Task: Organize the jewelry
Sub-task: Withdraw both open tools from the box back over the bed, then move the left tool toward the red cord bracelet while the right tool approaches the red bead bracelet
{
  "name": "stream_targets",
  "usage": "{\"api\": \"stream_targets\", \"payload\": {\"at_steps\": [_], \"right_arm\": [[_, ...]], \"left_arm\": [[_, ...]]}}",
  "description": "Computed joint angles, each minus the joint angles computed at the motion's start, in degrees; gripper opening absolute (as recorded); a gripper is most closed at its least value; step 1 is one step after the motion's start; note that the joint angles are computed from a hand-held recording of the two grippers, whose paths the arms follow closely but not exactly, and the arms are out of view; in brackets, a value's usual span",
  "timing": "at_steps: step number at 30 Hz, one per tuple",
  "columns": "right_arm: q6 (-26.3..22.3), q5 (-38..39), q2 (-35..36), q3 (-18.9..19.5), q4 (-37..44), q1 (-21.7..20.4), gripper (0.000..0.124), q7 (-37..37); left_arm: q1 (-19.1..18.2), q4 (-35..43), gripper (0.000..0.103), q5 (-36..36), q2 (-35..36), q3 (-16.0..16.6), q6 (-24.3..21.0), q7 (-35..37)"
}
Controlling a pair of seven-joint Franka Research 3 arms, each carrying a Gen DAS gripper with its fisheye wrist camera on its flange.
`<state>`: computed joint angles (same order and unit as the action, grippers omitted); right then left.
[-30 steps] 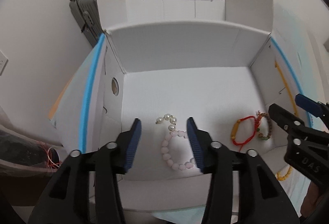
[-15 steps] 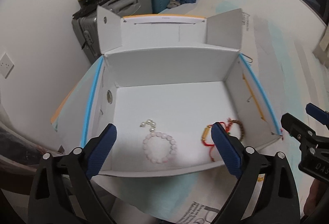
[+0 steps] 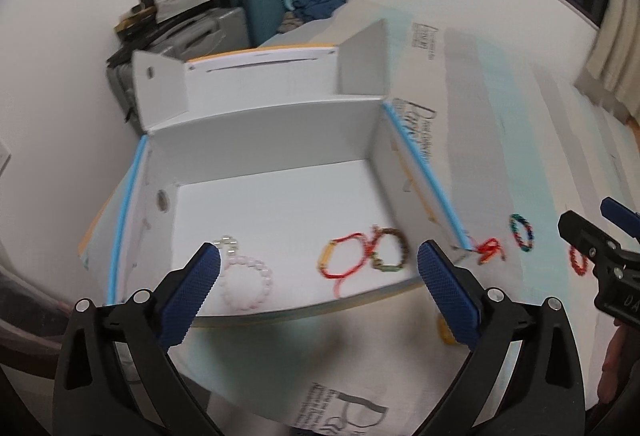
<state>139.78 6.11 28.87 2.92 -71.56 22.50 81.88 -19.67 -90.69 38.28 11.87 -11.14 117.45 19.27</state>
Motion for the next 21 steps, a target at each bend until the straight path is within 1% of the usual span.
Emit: {"api": "stream_targets", "payload": {"at_steps": [2, 6, 12, 16, 21], "right_arm": [[0.7, 0.3, -1.0, -0.4, -1.5, -0.9, 0.095, 0.0], [1.6, 0.4, -2.7, -1.4, -4.1, -2.8, 0.095, 0.3], [2.6, 0.0, -3.5, -2.6, -6.1, -5.4, 0.095, 0.7], [3.3, -0.4, -3.6, -3.3, -7.3, -7.1, 0.095, 0.8], [3.1, -0.5, -2.4, -4.1, -7.1, -9.1, 0.095, 0.9]], "left_arm": [[-0.5, 1.7, 0.097, 0.1, 1.5, -0.3, 0.4, 0.2], [-2.7, 7.1, 0.097, 0.5, 5.8, -0.3, -0.2, 1.6], [-6.3, 15.0, 0.097, 0.1, 12.2, 0.7, -0.7, 4.5], [-8.5, 18.6, 0.097, -0.5, 15.3, 1.5, -0.8, 5.7], [-10.4, 21.9, 0.097, -1.9, 18.8, 2.1, -0.1, 7.0]]}}
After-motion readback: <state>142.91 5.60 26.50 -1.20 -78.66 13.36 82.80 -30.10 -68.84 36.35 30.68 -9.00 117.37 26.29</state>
